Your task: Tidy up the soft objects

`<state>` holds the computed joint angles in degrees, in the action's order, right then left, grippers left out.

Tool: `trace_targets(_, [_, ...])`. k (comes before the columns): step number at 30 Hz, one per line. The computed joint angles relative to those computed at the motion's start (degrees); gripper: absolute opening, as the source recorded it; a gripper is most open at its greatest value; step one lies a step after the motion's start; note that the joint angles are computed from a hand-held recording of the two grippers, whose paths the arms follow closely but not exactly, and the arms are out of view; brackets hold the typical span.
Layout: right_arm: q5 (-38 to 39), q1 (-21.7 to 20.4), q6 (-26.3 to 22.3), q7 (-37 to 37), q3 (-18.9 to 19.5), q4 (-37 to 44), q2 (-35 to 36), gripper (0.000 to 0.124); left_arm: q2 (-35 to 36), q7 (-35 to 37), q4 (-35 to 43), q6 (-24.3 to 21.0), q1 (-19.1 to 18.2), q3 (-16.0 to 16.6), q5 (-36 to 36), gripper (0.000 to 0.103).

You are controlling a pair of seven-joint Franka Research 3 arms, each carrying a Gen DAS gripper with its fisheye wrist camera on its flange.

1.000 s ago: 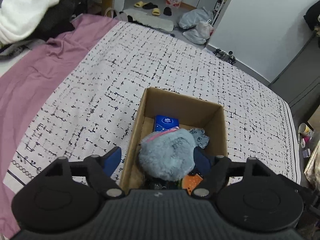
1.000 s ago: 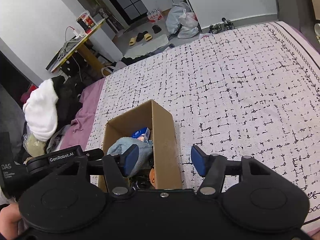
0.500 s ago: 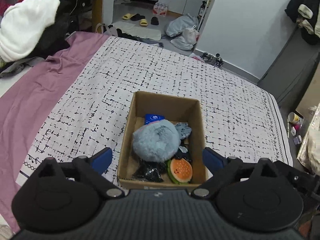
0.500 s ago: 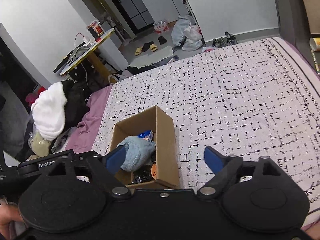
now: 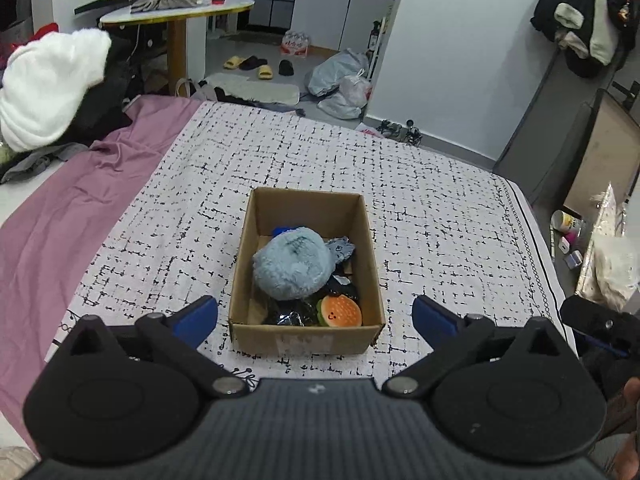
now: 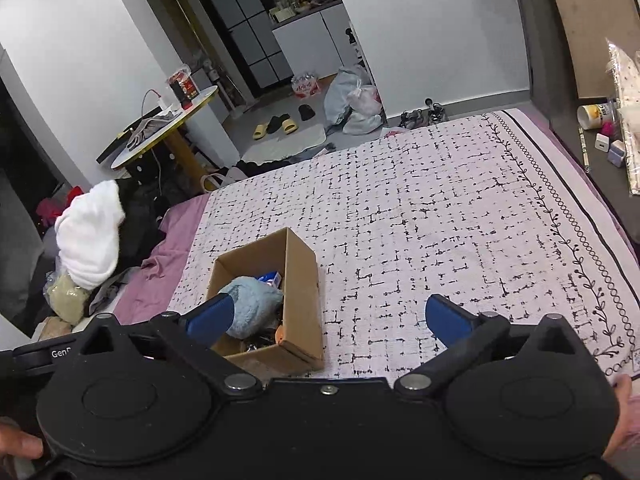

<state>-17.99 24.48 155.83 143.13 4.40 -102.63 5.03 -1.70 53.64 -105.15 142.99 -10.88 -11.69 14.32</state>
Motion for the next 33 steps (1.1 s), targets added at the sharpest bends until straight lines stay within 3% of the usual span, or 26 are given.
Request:
trace_targets(6, [-5.90,-0.29,0.08,4.45,0.84,-3.80,-4.36,0.103,-4.40,0.56,-3.86,1.91,-0.19,-0.13,0.13,0.103])
trace_targets(19, [-17.98,-5.19,-0.37,11.13,7.34,-10.89,-14.00,0.103,-14.28,1.60,-12.49,9.98,-1.25,-0.71,-0.29,0.103])
trace_targets(33, [-15.48,-8.95,1.15,7.39,11.50,-15.15,-19.13,0.103,-19.97,-0.78,-17.25,10.34,-0.98,-2.88,4.83,0.103])
